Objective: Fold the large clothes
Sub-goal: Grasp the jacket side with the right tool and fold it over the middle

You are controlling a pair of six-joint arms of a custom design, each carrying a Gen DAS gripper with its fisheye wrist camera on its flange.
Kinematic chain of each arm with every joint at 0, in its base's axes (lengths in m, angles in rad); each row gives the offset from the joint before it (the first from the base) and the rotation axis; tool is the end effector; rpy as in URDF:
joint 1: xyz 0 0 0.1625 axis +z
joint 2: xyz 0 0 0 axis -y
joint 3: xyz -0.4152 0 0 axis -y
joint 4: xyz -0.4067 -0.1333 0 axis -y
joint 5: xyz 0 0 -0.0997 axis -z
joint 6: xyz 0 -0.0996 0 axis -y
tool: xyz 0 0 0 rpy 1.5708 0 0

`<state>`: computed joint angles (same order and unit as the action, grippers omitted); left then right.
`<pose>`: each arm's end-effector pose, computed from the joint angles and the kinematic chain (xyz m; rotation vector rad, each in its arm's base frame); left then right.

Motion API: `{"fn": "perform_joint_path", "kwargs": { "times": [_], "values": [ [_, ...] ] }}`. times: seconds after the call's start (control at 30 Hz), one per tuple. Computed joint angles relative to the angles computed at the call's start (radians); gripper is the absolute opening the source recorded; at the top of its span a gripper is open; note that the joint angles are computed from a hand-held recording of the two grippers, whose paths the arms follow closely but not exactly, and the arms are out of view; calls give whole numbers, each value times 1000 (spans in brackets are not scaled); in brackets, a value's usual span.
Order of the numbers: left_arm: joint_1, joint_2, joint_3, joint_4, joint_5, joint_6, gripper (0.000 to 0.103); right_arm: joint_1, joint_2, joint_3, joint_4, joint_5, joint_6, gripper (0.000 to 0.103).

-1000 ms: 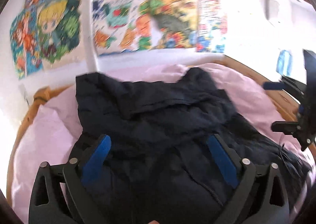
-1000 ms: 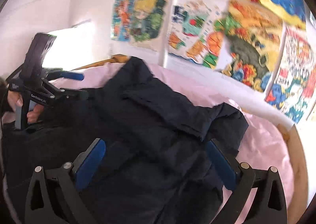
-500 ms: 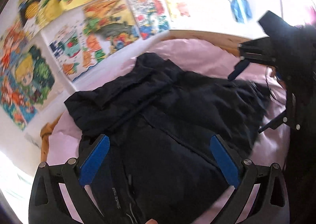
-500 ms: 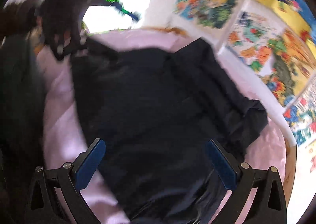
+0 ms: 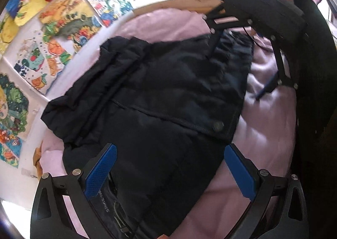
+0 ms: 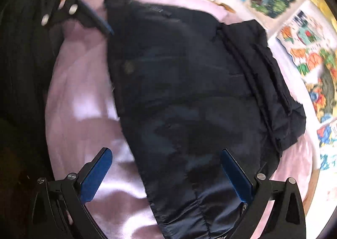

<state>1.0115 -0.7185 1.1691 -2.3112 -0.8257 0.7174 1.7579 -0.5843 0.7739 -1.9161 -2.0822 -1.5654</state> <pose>-0.2517 -0.7805 0.2170 1.3009 1.9796 -0.2710 0.2426 -0.8270 0.2445 1.9913 -1.7287 -0.2795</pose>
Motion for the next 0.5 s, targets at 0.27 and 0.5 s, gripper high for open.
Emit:
{"fn": "perform_joint_path", "kwargs": {
  "times": [0.27, 0.5],
  "values": [
    [13, -2, 19, 49, 1, -21, 101, -4, 15, 22, -75, -43, -42, 103],
    [13, -4, 36, 85, 13, -32, 101, -7, 33, 45, -194, -97, -62, 103]
  ]
}}
